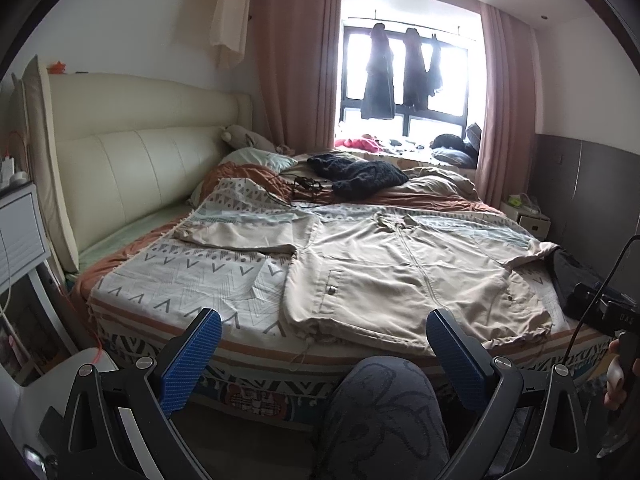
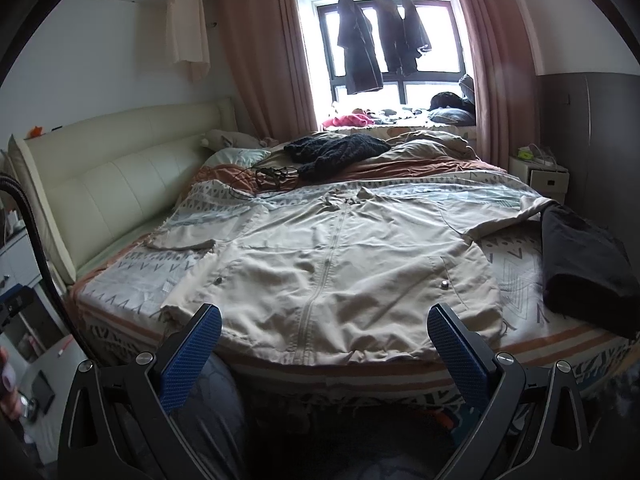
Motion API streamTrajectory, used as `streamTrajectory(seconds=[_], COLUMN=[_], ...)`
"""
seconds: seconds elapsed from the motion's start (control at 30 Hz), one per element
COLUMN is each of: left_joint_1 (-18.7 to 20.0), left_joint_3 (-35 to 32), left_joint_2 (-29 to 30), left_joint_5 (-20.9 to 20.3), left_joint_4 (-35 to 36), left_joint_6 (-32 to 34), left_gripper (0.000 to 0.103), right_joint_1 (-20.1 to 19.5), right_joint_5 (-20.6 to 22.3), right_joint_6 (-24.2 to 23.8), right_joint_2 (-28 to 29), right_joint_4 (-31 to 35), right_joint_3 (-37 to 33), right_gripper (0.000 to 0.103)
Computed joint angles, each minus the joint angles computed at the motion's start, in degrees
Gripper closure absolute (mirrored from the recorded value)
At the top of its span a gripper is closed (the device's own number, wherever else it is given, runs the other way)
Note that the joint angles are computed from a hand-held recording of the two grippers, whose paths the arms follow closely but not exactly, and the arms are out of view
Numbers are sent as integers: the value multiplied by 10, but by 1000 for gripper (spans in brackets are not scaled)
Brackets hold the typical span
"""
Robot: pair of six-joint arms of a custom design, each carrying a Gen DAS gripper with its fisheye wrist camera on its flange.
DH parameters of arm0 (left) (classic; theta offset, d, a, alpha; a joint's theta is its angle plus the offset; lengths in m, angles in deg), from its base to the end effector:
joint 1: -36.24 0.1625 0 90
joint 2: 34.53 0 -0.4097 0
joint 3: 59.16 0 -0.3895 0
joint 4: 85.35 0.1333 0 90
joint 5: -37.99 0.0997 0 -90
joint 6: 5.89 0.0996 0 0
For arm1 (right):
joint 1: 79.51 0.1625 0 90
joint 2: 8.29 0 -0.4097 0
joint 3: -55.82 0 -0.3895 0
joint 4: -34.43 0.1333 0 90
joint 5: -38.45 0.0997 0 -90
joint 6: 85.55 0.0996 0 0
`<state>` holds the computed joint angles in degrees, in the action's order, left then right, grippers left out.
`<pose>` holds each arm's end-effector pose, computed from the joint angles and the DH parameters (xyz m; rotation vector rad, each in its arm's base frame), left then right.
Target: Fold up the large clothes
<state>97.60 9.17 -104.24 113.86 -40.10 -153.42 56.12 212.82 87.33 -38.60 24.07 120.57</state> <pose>-0.1167 -0.5425 0.4173 1.2308 2.3610 -1.1205 0.4837 -0.4253 0.0540 -0.1294 -1.8205 1.4335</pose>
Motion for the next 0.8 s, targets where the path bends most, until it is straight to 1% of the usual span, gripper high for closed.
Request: streamTrajectory(seconds=[0.1, 0.27, 0.3, 0.4, 0.5, 0.7, 0.77, 0.8], left_joint_1=[2, 3, 3, 3, 5, 6, 6, 7], left_joint_3=[-7, -10, -8, -4, -4, -6, -7, -7], left_joint_2=[4, 9, 7, 4, 4, 3, 4, 4], left_joint_5=[9, 11, 10, 9, 10, 11, 9, 9], left_joint_4=[6, 11, 11, 8, 7, 10, 11, 11], left_joint_6=[2, -2, -2, -9, -10, -10, -11, -12], left_gripper=[1, 1, 1, 1, 1, 1, 1, 1], right_joint_1=[-2, -2, -3, -3, -3, -3, -4, -4], right_joint_5=[-2, -3, -3, -3, -3, -3, -3, -3], right_joint_6=[5, 5, -2, 16, 20, -12, -4, 7], right_joint_2=[4, 5, 4, 7, 7, -4, -1, 2], right_joint_4=[10, 5, -5, 17, 22, -21, -9, 5], right_joint_3=[-6, -7, -3, -10, -10, 10, 4, -2], right_gripper=[0, 0, 0, 0, 0, 0, 0, 0])
